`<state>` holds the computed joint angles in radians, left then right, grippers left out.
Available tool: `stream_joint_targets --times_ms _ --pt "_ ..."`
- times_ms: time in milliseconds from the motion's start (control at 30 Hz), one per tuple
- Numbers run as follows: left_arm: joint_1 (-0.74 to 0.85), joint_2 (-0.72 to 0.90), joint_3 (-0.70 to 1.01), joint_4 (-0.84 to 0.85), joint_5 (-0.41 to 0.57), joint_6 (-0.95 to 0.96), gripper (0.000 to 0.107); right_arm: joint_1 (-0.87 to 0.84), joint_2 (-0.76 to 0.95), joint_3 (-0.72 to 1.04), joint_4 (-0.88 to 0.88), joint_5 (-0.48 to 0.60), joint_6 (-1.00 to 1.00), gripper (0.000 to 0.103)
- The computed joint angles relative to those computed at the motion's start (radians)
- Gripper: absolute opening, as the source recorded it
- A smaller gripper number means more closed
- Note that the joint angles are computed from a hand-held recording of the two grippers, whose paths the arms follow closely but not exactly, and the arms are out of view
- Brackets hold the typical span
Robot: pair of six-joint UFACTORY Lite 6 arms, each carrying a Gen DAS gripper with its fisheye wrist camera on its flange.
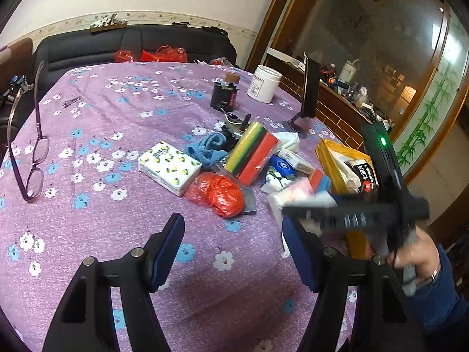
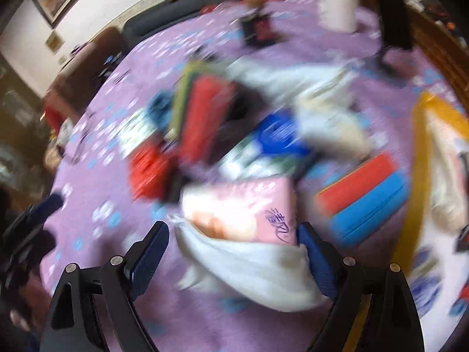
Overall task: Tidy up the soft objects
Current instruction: 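Move both tools back over the pile, right tool toward the pink tissue pack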
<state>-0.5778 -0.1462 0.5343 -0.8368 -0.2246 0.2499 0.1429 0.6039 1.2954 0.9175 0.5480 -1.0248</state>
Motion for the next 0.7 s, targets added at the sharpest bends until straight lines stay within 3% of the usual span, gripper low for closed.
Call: stream_joint_targets --times_ms 167,300,500,600,700 --pt "0.03 -0.073 -0.055 -0.031 0.005 0.03 0.068 -0.008 -0.114 -0.18 0.203 0.175 -0.261 0.092" --pt "0.081 -0.141 -0.113 0.03 0.021 -0.023 0.068 -0.061 -0.182 -0.205 0.231 0.184 -0.295 0.092" --pt "0.159 -0.212 -0.165 0.198 0.052 -0.171 0.068 -0.062 -0.237 -0.246 0.259 0.107 -0.348 0.092" --pt "0.19 -0.213 -0.173 0.308 0.058 -0.274 0.068 0.008 -0.254 -0.286 0.314 -0.008 -0.423 0.092" --pt "0.21 -0.209 -0.178 0.417 0.061 -0.373 0.069 0.154 -0.186 -0.274 0.374 -0.213 -0.488 0.092"
